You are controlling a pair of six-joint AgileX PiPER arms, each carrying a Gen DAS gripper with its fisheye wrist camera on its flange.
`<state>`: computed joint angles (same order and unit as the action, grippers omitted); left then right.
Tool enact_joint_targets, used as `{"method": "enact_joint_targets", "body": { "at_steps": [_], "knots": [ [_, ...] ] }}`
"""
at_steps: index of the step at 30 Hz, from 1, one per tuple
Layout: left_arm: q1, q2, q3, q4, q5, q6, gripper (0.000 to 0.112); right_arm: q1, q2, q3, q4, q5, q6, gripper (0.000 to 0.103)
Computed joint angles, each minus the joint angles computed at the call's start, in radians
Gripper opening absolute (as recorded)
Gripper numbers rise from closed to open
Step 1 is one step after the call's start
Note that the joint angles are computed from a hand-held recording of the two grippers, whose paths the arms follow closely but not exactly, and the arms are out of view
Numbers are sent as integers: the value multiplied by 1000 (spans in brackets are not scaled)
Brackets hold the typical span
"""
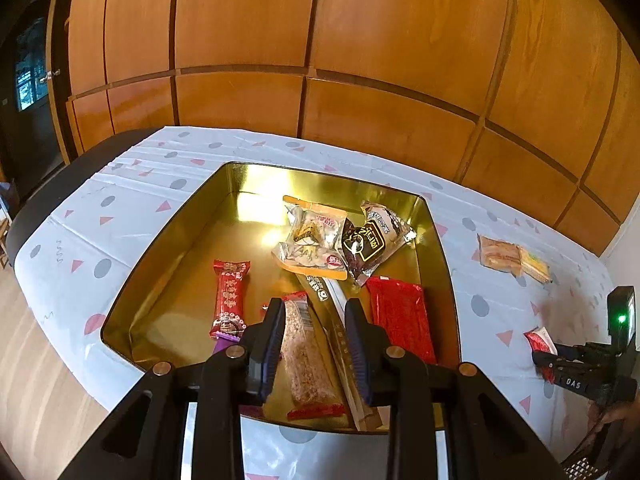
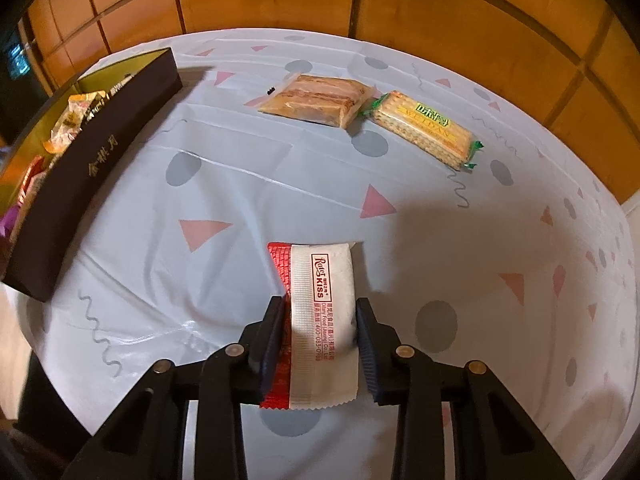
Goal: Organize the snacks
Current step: 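Lower the red packet into the gold tin and open the left gripper, then carry the white-and-red packet into the gold tin and release it with the right gripper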
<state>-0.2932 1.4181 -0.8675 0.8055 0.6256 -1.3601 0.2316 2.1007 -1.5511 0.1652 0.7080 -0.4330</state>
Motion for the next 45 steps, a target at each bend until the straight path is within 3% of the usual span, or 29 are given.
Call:
{"method": "enact_joint_targets", "body": {
  "at_steps": [21, 29, 39, 45],
  "knots": [
    [21, -46, 60, 33, -16, -54, 31, 114, -74, -115, 423, 219, -168, 34],
    [56, -79, 95, 43, -15, -69, 31, 238, 18, -316, 409, 287, -96, 35],
    [103, -84, 122, 25, -33, -49, 31, 377, 278, -663, 269, 376, 125, 40],
    [101, -77, 121, 27, -35, -54, 31, 395, 260, -581, 260, 339, 79, 34]
  ]
}}
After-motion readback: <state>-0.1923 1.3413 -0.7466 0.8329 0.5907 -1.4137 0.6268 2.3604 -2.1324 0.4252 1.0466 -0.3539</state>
